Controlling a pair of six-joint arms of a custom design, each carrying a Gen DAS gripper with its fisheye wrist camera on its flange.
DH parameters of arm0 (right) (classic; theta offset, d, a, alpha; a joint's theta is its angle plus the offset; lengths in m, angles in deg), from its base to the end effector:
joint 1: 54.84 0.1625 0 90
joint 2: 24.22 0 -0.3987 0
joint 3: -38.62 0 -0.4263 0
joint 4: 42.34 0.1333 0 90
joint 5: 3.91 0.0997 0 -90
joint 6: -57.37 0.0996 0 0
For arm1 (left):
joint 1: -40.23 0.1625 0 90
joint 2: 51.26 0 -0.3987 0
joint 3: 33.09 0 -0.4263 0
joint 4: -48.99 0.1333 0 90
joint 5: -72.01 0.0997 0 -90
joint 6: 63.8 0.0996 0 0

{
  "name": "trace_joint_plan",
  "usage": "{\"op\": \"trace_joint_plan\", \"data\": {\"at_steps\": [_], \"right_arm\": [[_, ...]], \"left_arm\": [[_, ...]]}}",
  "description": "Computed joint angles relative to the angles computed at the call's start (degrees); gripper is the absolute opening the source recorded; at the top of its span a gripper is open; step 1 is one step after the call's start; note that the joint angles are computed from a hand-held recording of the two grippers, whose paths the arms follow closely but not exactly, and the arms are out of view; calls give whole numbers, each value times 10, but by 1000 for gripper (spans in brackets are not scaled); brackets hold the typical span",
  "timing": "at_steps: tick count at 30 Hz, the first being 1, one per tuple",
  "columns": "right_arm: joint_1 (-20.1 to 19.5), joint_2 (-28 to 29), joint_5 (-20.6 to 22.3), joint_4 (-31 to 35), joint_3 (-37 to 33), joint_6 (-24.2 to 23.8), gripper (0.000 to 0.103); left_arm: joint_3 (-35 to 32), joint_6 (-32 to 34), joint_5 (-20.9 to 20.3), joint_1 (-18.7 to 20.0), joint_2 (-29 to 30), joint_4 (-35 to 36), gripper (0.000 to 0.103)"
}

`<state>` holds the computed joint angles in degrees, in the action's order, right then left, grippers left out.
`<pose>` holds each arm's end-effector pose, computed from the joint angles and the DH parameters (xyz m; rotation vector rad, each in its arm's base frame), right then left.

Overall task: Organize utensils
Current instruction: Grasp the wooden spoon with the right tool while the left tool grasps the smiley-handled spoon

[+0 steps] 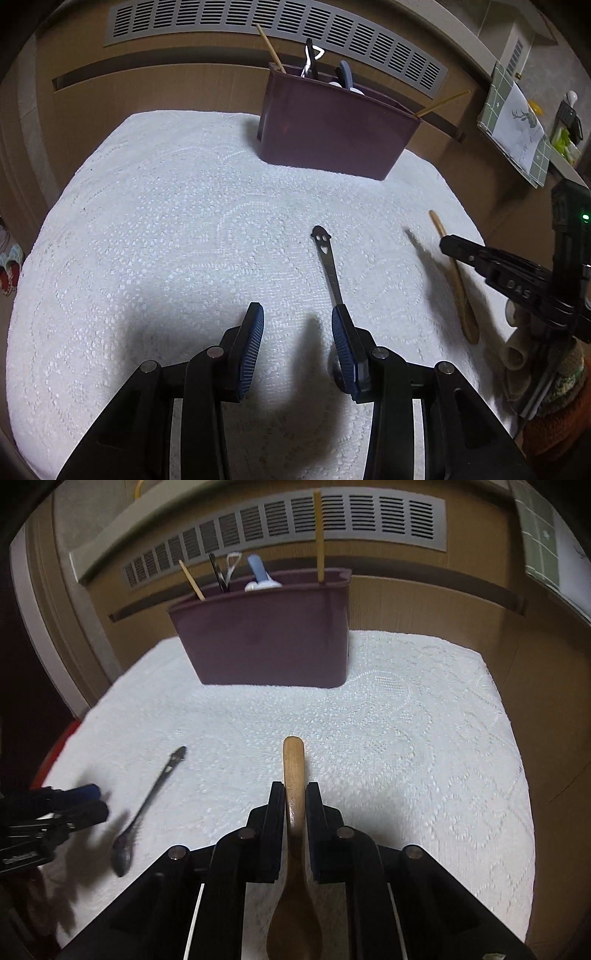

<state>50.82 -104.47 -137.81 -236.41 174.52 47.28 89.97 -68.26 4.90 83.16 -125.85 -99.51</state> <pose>0.1774 -0.3947 0.2304 0.1026 -2.2550 1.0410 -0.2509 -0.4684 0.1547 0.9778 2.6451 -0.4710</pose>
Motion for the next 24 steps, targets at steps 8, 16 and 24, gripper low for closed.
{"op": "trace_joint_plan", "data": {"at_steps": [8,16,24], "right_arm": [[15,-10,25,-56,34,-1,11],[15,14,27,-140,43,-33,11],[4,8,39,-158,56,-27,11]], "left_arm": [[-6,-2,11,-13,14,22,40],[-13,30,54,-36,46,27,39],[-25,67,92,-36,51,38,39]]}}
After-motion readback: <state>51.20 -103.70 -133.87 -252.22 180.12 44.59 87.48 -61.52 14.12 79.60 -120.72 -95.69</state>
